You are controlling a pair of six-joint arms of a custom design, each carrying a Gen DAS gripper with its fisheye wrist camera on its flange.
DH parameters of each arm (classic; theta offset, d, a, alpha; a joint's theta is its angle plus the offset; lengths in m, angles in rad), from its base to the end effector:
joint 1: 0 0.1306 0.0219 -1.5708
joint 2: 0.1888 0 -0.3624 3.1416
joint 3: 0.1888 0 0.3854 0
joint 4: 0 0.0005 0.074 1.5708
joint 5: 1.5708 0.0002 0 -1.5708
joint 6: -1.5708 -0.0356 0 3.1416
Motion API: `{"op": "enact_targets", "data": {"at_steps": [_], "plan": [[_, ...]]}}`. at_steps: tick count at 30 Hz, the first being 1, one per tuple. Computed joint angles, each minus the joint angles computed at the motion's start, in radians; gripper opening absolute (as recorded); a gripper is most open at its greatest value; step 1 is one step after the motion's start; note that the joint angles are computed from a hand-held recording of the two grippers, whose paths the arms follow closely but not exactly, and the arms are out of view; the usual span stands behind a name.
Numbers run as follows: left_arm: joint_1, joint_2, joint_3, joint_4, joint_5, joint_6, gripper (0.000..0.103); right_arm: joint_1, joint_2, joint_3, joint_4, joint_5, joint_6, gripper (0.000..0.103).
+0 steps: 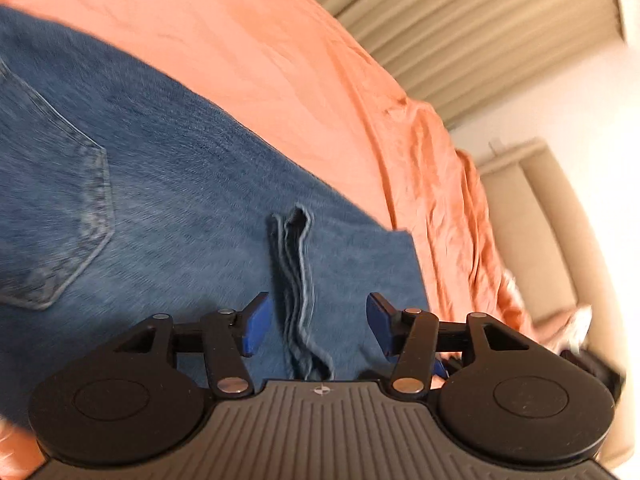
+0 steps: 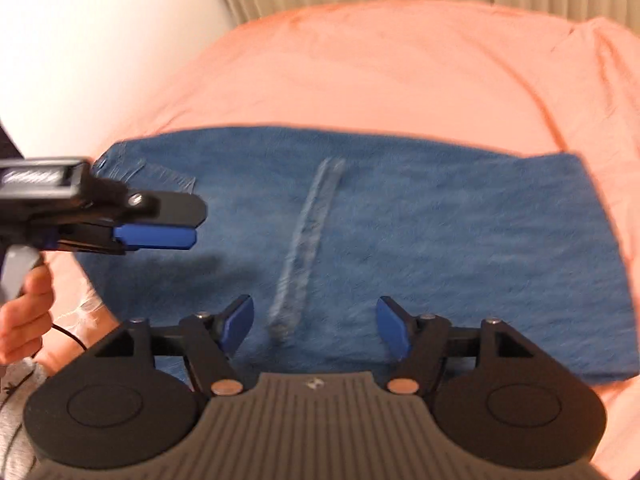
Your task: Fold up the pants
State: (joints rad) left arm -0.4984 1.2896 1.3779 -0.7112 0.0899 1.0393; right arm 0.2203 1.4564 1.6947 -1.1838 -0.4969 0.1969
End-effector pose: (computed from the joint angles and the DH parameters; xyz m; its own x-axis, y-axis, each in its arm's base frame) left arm 0.4033 -0.2237 0.4614 -0.7253 -0.5827 -0.3665 -0.1680 0.6661 -0.7267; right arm 0.4695 0.1220 0.4975 -0.6851 -0.3296 -0.6496 -0.6102 0.7468 0.2645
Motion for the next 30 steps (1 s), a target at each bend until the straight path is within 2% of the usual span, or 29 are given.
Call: {"op": "enact_targets", "data": {"at_steps": [3,7,10,11,13,15,17,19,22,26,28,30], "plan": [[0.019,0.066,0.028,0.037,0.011,0.031,0.06,-0.032,-0.007,-0.033,0.079,0.055,-0.015,0.066],[0.037,0.155,0.083,0.06,0.02,0.045,0.06,-0.09,0.008,-0.043,0.121,0.032,-0.042,0.066],[0.047,0.214,0.127,0.038,0.038,0.038,0.058,-0.118,0.023,-0.04,0.129,0.025,-0.045,0.066],[0.048,0.227,0.137,0.027,0.03,0.031,0.056,-0.127,0.023,-0.041,0.126,0.018,-0.042,0.066],[0.042,0.238,0.141,0.021,-0.008,0.011,0.04,-0.141,0.033,-0.038,0.134,0.009,-0.037,0.066],[0.036,0.245,0.147,0.007,-0.033,-0.035,0.037,-0.154,0.034,-0.05,0.158,0.013,-0.034,0.066],[0.028,0.246,0.154,0.0,-0.053,-0.075,0.029,-0.166,0.033,-0.058,0.169,0.017,-0.043,0.066],[0.013,0.244,0.17,-0.02,-0.096,-0.127,0.011,-0.178,0.035,-0.066,0.185,0.015,-0.056,0.066],[-0.015,0.239,0.215,-0.025,-0.153,-0.237,0.007,-0.193,0.04,-0.063,0.196,0.013,-0.057,0.065],[-0.06,0.254,0.342,-0.074,-0.225,-0.48,0.007,-0.214,0.055,-0.031,0.18,0.011,-0.031,0.059],[-0.067,0.264,0.398,-0.099,-0.23,-0.551,0.007,-0.218,0.068,-0.005,0.174,0.02,-0.022,0.057],[-0.059,0.288,0.458,-0.165,-0.245,-0.584,0.007,-0.22,0.086,0.029,0.159,0.027,-0.02,0.043]]}}
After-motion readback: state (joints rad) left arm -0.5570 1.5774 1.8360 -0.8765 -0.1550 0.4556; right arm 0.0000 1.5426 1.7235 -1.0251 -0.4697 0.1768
